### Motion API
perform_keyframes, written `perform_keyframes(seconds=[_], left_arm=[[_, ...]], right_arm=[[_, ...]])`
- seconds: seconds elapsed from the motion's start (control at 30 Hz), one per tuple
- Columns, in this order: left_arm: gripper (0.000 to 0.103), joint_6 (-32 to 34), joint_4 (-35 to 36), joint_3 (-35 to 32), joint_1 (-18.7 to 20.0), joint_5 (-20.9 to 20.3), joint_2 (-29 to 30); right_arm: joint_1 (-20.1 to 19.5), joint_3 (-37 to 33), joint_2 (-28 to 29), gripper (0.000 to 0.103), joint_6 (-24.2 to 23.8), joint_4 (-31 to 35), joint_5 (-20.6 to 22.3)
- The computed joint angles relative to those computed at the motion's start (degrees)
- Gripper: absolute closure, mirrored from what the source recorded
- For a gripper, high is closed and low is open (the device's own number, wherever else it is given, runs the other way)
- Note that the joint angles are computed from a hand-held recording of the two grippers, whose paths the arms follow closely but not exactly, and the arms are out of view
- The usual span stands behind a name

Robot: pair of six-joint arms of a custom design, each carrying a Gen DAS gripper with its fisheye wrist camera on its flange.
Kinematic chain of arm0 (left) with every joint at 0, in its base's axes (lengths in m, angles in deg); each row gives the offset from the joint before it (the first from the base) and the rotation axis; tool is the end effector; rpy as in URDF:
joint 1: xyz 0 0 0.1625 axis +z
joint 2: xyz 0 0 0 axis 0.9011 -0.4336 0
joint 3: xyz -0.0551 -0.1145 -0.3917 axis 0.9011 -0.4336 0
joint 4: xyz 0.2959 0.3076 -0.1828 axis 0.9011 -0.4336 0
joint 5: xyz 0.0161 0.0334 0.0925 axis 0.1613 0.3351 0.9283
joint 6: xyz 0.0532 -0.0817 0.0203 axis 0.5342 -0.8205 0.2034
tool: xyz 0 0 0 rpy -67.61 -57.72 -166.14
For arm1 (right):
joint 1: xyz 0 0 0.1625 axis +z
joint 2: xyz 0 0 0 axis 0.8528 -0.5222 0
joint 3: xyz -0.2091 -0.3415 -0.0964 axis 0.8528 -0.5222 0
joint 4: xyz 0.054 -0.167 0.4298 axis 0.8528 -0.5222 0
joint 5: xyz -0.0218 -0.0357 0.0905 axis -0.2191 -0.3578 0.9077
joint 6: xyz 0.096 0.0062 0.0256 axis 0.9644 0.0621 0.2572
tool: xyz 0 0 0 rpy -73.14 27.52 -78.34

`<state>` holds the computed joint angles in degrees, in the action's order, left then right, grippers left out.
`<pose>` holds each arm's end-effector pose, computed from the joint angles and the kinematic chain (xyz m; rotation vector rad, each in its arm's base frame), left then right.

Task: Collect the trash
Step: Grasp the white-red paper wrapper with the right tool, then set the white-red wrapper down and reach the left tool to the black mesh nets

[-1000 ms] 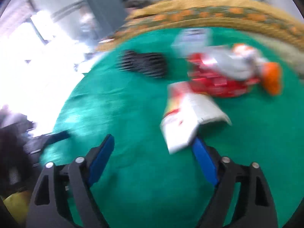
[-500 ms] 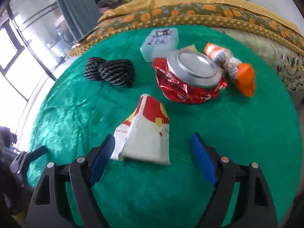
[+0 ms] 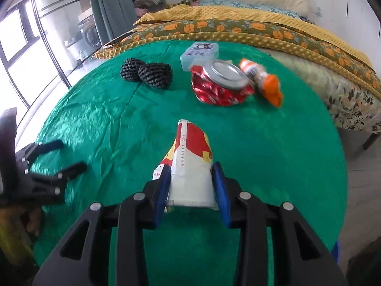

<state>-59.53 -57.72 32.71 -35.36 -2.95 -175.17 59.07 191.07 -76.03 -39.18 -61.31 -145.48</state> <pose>-0.2137 -0.3624 0.3480 -0.2573 2.0737 -0.8791 0.3914 -0.5264 0.1693 1.3326 -2.4815 0.2706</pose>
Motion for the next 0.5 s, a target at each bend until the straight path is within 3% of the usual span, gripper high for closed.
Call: perform_keyframes(seconds=[0.1, 0.13, 0.23, 0.37, 0.5], left_arm=[[0.004, -0.02, -0.08, 0.04, -0.05, -0.04, -0.08], [0.004, -0.02, -0.08, 0.04, -0.05, -0.04, -0.08], [0.004, 3.54, -2.08, 0.71, -0.24, -0.10, -1.23], [0.004, 21.04, -10.61, 1.99, 0.63, -0.36, -4.78], [0.004, 34.95, -15.27, -1.09, 3.05, 4.17, -4.69]], right_arm=[[-0.55, 2.48, -0.75, 0.044, -1.48, -3.00, -0.74], [-0.97, 3.15, -0.72, 0.033, -1.26, -3.76, -0.58], [-1.97, 5.11, -1.31, 0.023, -0.81, -5.86, 1.17], [-1.88, 6.09, -1.42, 0.016, -2.35, -7.32, 1.01], [-1.97, 6.21, -1.65, 0.013, -2.79, -6.81, 1.21]])
